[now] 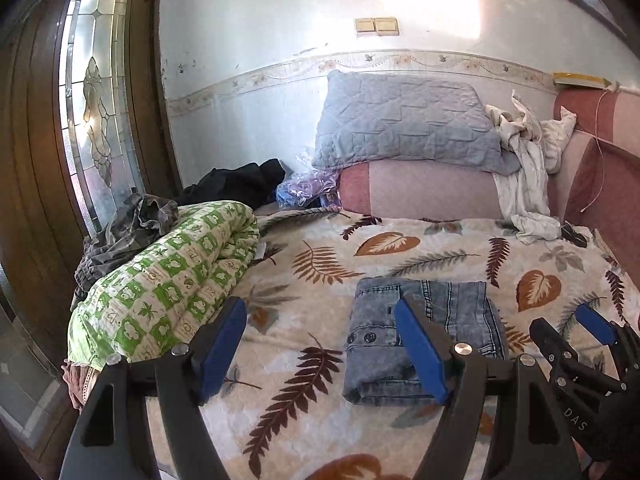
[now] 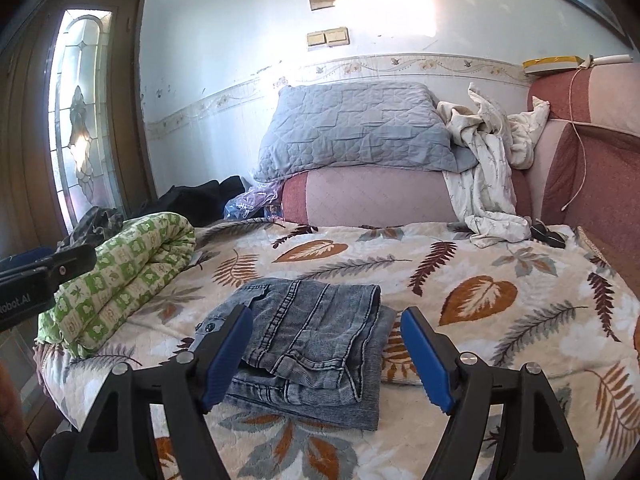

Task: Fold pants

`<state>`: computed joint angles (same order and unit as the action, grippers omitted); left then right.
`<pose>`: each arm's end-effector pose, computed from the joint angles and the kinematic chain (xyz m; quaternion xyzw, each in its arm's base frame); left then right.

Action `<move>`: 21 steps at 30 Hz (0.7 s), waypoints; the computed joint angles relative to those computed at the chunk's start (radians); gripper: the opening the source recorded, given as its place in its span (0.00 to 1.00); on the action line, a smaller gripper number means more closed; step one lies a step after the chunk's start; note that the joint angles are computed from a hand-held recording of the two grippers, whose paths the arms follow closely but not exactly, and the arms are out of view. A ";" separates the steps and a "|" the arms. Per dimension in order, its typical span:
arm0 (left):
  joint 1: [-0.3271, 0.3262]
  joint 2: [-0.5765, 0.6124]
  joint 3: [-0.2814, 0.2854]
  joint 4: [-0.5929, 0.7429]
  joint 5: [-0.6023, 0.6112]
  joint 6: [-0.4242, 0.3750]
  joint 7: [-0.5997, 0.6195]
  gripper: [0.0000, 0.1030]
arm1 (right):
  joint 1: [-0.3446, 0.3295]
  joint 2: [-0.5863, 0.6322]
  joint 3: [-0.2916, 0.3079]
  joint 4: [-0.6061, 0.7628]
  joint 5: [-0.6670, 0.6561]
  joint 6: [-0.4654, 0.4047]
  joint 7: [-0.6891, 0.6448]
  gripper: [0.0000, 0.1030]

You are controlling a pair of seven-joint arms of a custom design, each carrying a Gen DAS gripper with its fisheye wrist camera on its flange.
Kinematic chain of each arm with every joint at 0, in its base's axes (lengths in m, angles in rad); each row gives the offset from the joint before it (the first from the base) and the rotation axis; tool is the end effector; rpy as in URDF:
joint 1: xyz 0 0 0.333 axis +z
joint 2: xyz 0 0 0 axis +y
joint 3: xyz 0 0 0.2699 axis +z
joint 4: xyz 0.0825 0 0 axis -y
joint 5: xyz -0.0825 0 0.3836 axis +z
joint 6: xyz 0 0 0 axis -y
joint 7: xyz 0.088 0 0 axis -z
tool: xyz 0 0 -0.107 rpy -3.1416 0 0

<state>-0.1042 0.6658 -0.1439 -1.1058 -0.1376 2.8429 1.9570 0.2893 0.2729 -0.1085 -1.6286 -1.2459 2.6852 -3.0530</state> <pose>0.7463 -0.1400 0.5266 -0.4576 0.7238 -0.3962 0.3314 0.6545 0.1577 0.4901 -0.4253 0.7243 -0.4031 0.3634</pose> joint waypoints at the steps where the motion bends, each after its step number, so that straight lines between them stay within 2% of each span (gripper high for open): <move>1: -0.001 0.000 0.002 0.000 0.002 0.000 -0.001 0.75 | 0.000 0.002 0.000 0.001 0.001 -0.002 -0.002 0.77; 11: 0.020 -0.003 -0.028 -0.012 -0.032 0.006 0.034 0.75 | 0.002 0.013 -0.003 0.010 0.016 0.001 -0.021 0.77; 21: 0.013 0.026 -0.012 0.031 -0.030 -0.019 0.006 0.75 | 0.007 0.024 -0.006 0.022 0.036 -0.003 -0.044 0.77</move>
<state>-0.0916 0.6917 -0.1555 -1.0748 -0.1680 2.8240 1.9631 0.2961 0.2968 -0.1146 -1.6070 -1.2098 2.6824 -3.0975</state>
